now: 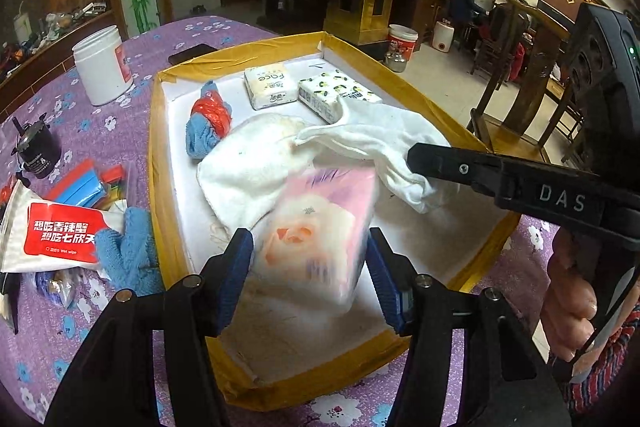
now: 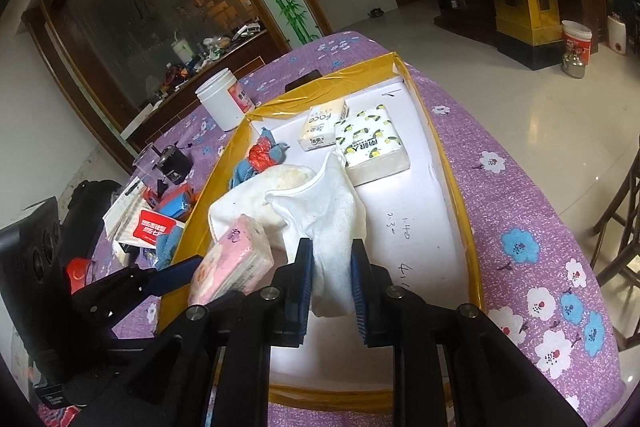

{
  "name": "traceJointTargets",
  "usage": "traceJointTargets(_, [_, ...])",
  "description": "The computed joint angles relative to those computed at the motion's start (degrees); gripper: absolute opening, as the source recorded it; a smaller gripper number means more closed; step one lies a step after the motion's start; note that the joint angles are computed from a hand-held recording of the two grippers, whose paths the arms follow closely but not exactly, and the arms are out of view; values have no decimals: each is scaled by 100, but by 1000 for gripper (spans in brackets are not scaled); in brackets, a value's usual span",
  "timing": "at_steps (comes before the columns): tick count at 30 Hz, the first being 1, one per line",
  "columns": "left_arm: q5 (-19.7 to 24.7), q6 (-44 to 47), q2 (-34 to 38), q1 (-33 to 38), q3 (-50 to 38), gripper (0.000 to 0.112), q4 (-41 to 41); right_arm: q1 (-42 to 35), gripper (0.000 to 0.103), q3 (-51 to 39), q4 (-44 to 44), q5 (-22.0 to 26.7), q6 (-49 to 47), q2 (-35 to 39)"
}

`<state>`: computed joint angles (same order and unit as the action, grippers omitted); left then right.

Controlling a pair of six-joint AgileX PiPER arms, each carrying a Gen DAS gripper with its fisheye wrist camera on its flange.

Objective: Organize soft objects
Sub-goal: 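Carry the white sock and pink tissue pack over the tray with both grippers, then open the left gripper to drop the pink pack while the right gripper releases the white sock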

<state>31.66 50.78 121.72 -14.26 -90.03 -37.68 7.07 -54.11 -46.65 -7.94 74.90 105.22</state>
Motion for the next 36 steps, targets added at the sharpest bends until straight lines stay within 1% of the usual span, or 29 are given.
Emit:
traceJointTargets(3, [-72, 114, -44, 9, 67, 56, -115, -58, 24, 77, 164, -151, -151, -49])
traceJointTargets(5, [1, 231, -46, 50, 70, 58, -266, -76, 26, 132, 328, -217, -308, -91])
traceJointTargets(7, [115, 248, -40, 87, 35, 62, -329, -98, 30, 207, 679, -310, -633, -140])
traceJointTargets(9, [94, 278, -79, 91, 83, 62, -367, -97, 39, 256, 908, -345, -841, -185])
traceJointTargets(10, [91, 327, -108, 101, 117, 62, -407, -83, 40, 280, 1146, -321, -1064, -219])
traceJointTargets(11, [91, 361, -128, 107, 139, 62, -441, -90, 41, 326, 1322, -375, -1234, -253])
traceJointTargets(17, [-27, 679, -329, 151, 401, 62, -690, -107, 41, 454, 1229, -630, -1198, -357])
traceJointTargets(20, [-3, 797, -400, 222, 480, 62, -809, -50, 41, 453, 1263, -659, -1247, -379])
traceJointTargets(31, [178, 1189, -520, 599, 588, 62, -1264, 288, 43, 248, 1254, -561, -1289, -286])
traceJointTargets(34, [229, 1405, -595, 785, 679, 62, -1504, 388, 43, 188, 1202, -530, -1260, -264])
traceJointTargets(36, [296, 1718, -693, 1012, 814, 62, -1803, 447, 43, 141, 1125, -506, -1213, -246])
